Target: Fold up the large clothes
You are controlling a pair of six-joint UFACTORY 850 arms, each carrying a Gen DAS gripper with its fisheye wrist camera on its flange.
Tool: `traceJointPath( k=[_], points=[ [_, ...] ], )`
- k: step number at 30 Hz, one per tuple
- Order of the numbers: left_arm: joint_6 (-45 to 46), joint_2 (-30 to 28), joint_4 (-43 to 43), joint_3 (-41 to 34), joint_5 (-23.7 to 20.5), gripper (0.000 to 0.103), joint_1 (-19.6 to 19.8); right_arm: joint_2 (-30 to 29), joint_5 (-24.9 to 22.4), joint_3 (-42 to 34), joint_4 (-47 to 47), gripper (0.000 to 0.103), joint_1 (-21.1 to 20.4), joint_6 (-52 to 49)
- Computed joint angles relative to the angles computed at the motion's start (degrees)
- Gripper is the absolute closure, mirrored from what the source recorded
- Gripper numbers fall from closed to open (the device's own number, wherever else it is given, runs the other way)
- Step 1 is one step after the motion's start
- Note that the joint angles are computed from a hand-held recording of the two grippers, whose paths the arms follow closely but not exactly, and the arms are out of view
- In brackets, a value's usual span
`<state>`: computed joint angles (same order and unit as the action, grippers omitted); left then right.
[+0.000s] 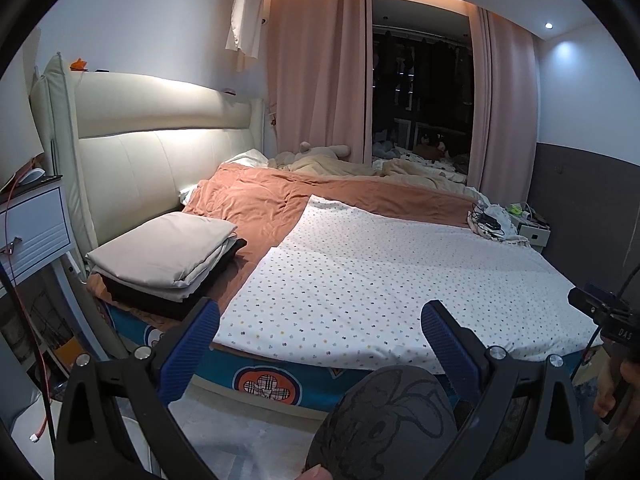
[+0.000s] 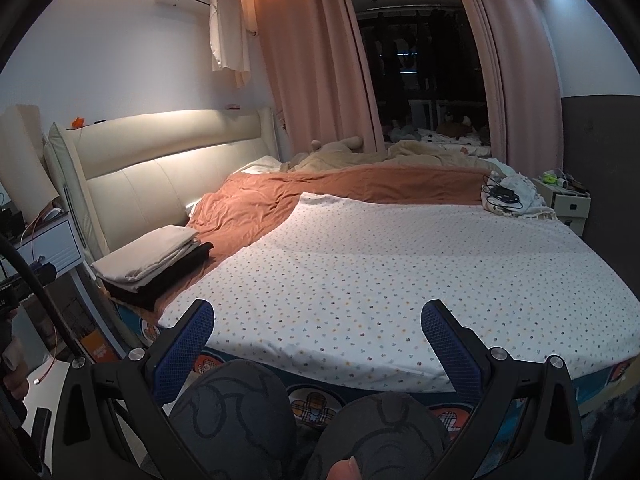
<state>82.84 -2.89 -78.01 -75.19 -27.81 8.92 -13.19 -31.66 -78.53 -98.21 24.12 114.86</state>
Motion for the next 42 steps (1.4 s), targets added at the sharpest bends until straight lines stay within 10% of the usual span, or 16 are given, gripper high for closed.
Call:
traceJointPath(
  k=[42],
  points=[
    [2.42,-1.01,-1.61,-1.0,-0.24,0.0,-0.86,0.56,0.68,0.42,2.53,0.0,-1.07,-1.57]
  ],
)
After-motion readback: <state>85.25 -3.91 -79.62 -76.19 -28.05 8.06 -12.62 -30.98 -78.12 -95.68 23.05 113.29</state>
